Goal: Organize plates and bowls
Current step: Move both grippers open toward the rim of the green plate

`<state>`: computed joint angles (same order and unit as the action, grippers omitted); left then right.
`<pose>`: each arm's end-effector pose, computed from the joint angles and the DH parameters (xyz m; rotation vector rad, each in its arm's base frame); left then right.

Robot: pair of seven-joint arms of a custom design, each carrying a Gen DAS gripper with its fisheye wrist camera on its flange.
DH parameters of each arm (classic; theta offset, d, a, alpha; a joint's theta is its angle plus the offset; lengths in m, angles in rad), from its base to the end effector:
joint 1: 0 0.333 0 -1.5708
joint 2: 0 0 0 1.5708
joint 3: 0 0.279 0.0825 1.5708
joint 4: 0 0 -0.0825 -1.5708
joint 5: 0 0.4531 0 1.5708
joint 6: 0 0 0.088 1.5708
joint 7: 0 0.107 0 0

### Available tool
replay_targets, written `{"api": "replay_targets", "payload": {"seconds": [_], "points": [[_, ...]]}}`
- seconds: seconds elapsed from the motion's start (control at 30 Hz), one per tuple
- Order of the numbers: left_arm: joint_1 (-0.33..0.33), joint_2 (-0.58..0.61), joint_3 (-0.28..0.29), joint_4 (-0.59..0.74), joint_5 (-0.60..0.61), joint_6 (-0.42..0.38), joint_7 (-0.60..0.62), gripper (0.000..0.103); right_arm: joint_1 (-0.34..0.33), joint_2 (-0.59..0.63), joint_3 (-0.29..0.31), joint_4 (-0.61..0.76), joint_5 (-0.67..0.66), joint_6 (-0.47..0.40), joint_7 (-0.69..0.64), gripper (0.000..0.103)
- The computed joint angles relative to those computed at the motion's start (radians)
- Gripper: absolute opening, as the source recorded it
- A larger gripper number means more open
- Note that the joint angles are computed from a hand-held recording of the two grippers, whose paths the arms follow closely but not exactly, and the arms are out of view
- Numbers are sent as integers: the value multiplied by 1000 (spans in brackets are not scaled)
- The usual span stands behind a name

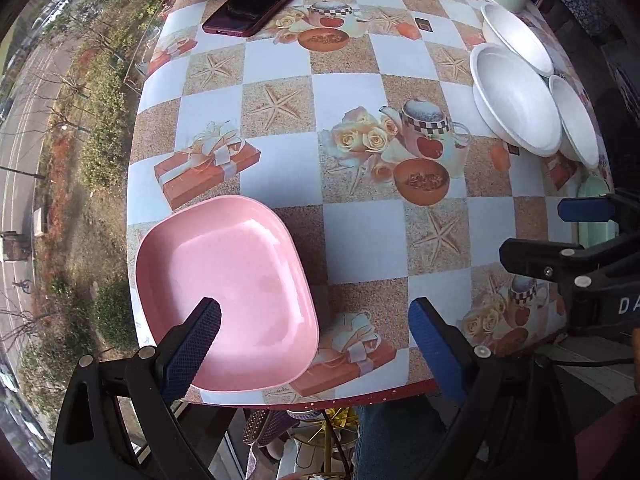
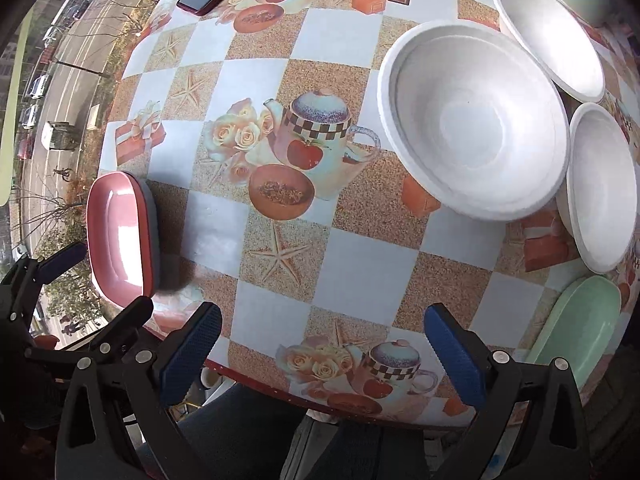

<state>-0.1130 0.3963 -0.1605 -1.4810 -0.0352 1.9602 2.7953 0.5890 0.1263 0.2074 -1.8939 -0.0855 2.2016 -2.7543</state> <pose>0.7125 -0.1883 0.4046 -0.1535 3.0778 -0.1798 0.4701 0.4728 0.3893 -0.6593 2.8861 0.0939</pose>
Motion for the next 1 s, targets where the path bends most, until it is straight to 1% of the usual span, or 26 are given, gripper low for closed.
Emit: {"api": "replay_targets", "payload": {"seconds": [0.13, 0.27, 0.33, 0.4, 0.47, 0.57, 0.63, 0.83, 0.93, 1.0], "points": [[-12, -94, -21, -133, 0, 30, 73, 96, 19, -120, 18, -136, 2, 10, 148, 102], [-28, -202, -38, -277, -12, 52, 158, 96, 44, -218, 53, -232, -4, -5, 330, 102], [-39, -257, -44, -348, -18, 62, 193, 96, 58, -232, 73, -234, -5, -35, 418, 102], [-51, -312, -50, -418, -25, 67, 227, 96, 77, -274, 91, -274, 8, -52, 499, 102], [-64, -365, -54, -483, -27, 71, 257, 96, 95, -300, 106, -305, 23, -56, 578, 102], [-85, -432, -60, -566, -22, 77, 283, 96, 131, -352, 129, -369, 66, -43, 685, 102], [-99, -475, -64, -624, -16, 88, 293, 96, 155, -366, 144, -393, 93, -33, 749, 102], [-138, -584, -77, -771, 6, 108, 286, 96, 218, -411, 170, -471, 144, 5, 891, 102], [-158, -621, -85, -815, -5, 87, 257, 96, 251, -441, 169, -509, 183, 0, 906, 102], [-170, -619, -95, -824, -6, 86, 209, 96, 260, -439, 156, -526, 205, 3, 882, 102]]}}
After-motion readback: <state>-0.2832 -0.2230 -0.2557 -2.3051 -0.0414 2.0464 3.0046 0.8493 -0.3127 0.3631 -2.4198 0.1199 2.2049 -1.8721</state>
